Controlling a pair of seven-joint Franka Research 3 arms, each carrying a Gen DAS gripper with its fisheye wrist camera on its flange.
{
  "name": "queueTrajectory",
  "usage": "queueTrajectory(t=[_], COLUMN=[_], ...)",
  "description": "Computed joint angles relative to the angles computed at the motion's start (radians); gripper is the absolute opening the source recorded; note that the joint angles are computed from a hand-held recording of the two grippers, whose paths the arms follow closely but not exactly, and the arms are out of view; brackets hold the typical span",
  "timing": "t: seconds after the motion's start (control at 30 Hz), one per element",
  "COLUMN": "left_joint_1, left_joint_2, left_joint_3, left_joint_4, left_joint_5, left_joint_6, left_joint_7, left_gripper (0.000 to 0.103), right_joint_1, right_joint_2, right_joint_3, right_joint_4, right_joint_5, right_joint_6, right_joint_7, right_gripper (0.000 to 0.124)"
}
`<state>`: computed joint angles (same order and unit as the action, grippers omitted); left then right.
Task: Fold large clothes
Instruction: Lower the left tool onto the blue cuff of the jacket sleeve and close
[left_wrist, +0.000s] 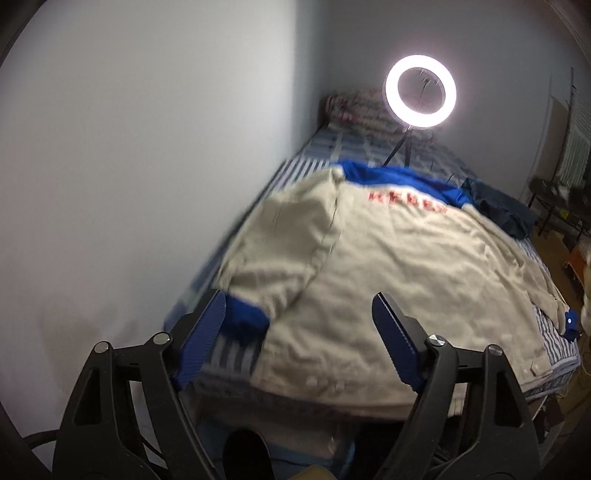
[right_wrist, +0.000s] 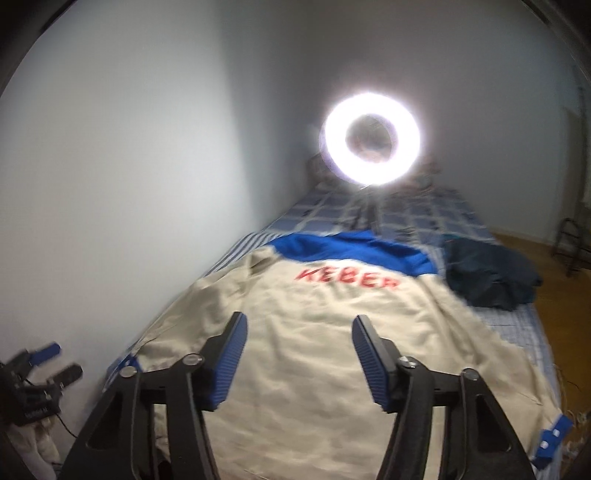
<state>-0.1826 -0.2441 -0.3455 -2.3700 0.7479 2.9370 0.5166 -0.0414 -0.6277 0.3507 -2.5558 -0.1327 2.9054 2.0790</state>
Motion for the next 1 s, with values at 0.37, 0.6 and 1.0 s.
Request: queueTrajectory(t=[0.37,0.6,1.0], left_joint_1=[-0.113,-0.19,0.045], left_joint_2=[0.122,0.283,0.472], left_joint_3=[0.169,0.186,-0.015], left_joint_4=[-0.079,0.002,0.173], left_joint_5=[-0.47,-1.292,-1.663], left_joint_6=[0.126,0.173,0.184], left_joint_7=[0.187,0.727,0.914], left_gripper=[0.081,0.081,0.081], right_joint_1=[0.229,0.221,0.156], right_joint_2=[0.241,0.226,0.244], right_joint_3=[-0.14,-0.149,-0.118], right_joint_4=[0.029,-0.037,-0.03], right_joint_5=[0.153,0.182,0.105], right_joint_6=[0.045,0.019,0.0], right_joint_7=[-0.164,-0.17,-0.118], right_gripper=[0.042,0.042,0.042])
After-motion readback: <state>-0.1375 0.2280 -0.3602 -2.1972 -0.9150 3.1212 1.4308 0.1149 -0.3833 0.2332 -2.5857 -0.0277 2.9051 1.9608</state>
